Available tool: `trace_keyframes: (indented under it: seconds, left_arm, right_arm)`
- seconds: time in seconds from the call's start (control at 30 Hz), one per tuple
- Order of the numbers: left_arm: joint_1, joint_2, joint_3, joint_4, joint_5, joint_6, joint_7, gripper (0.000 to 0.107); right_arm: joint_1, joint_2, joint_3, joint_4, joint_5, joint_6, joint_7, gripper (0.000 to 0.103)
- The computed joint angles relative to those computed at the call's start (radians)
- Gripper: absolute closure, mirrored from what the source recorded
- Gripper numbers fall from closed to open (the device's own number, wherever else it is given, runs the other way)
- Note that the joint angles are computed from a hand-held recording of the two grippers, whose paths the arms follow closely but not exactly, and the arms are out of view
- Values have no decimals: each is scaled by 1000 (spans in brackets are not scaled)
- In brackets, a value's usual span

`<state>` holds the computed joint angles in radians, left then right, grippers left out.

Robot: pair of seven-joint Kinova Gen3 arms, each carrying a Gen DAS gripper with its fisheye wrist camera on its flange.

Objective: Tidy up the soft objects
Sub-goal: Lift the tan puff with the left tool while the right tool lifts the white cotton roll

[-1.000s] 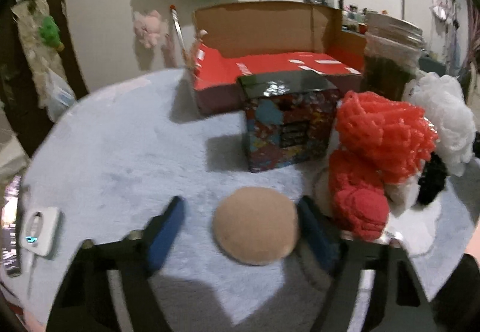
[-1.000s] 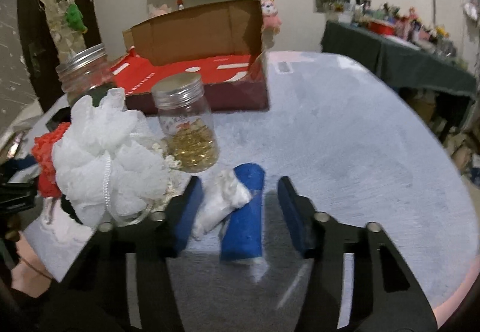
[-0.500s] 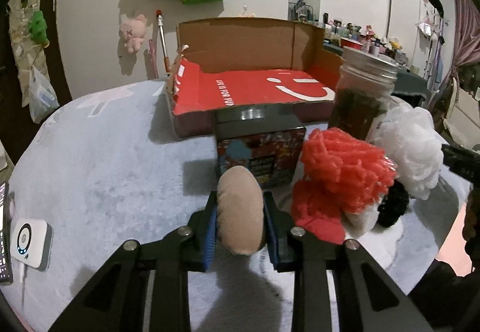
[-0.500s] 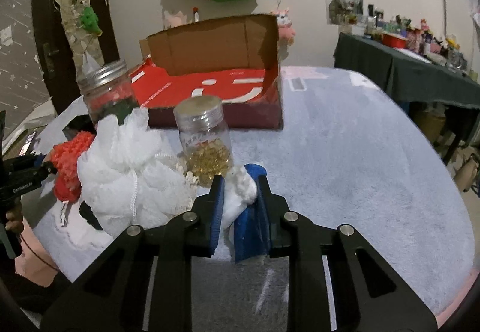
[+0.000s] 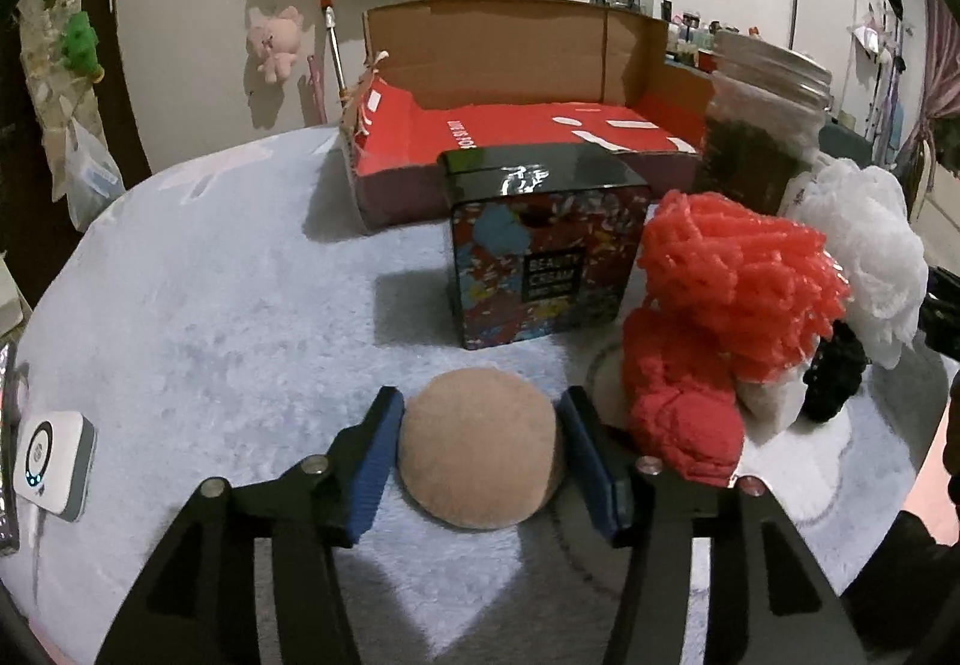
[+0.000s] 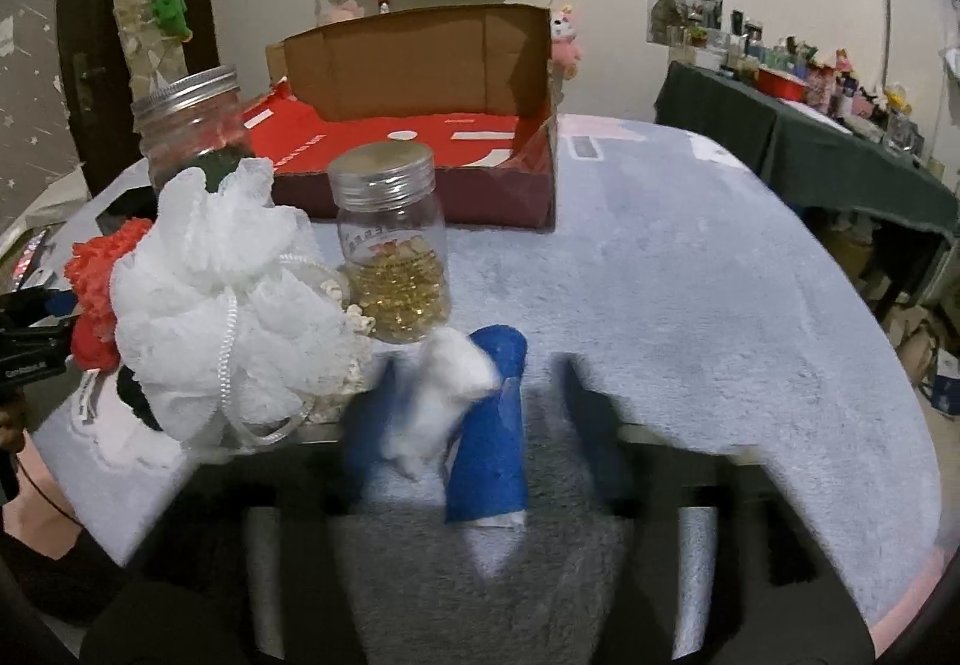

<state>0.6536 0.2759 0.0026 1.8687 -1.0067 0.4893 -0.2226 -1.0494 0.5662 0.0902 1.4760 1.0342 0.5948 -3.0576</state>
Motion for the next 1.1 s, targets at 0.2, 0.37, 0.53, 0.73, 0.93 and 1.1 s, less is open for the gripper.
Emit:
trace_keyframes:
  seconds: [0.2,0.37,0.53,0.73,0.93,1.1]
  left_arm:
    - [1,0,-2,3,-17,9,15,43]
    - [-3,-5,0,16,-35,-11,26,60]
    - [-6,-28,2,31,-45,-28,43,84]
    - [-12,-70,23,40,-116,-53,102,85]
    - [-30,-77,52,15,-112,-79,74,85]
    - [-40,-70,54,-6,-60,-68,21,85]
  right_arm:
    - [-27,3,9,6,62,39,-49,31]
    - [-28,8,-7,5,107,55,-65,52]
    - [-4,-8,-20,30,119,-14,-78,89]
    - [-21,-40,-21,56,237,-6,-183,89]
    - [12,-67,-70,65,335,-42,-248,89]
    - [34,-58,-104,38,334,-26,-216,89]
